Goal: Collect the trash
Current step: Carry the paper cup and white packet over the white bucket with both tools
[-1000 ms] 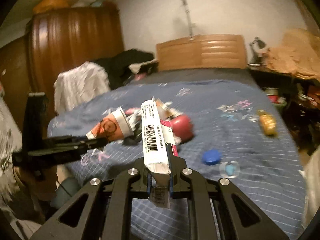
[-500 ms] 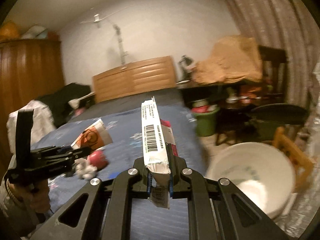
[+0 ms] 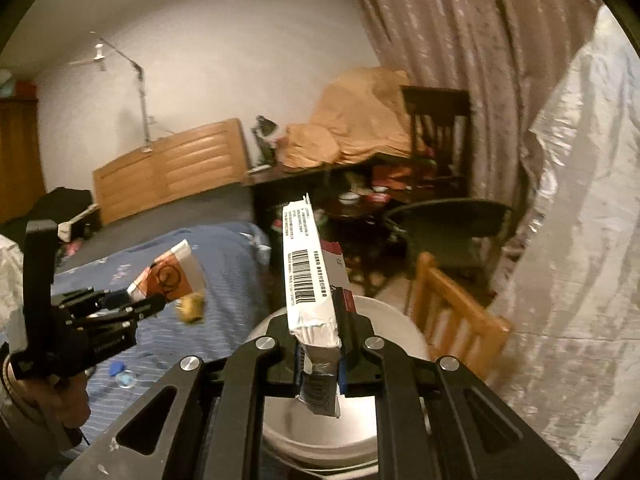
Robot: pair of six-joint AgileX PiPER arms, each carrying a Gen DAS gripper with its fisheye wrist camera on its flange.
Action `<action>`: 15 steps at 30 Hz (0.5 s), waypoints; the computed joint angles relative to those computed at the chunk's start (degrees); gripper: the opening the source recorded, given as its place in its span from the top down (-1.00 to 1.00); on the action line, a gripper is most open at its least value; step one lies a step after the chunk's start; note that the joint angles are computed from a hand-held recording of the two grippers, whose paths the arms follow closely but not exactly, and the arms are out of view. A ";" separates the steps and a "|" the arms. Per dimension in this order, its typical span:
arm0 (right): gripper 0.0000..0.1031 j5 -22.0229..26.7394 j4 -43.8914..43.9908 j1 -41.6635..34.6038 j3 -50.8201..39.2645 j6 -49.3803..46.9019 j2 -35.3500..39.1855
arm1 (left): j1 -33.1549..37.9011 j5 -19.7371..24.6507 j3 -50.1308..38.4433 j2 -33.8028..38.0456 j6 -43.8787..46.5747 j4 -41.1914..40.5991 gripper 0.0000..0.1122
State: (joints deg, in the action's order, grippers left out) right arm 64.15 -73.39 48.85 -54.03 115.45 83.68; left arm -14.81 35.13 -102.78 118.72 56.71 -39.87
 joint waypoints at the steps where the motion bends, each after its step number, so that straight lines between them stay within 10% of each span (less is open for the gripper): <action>1: 0.74 -0.99 0.15 -1.24 0.84 0.02 -0.46 | -0.91 0.37 -1.49 0.88 -1.44 1.25 0.35; 15: 0.74 -14.35 -0.82 -13.10 5.57 3.91 0.23 | -9.19 3.83 -12.41 9.77 -11.13 12.96 0.37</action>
State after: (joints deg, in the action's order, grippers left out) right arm 49.80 -74.21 35.75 -48.46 119.36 83.92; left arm -24.00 38.97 -115.19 128.48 45.58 -26.91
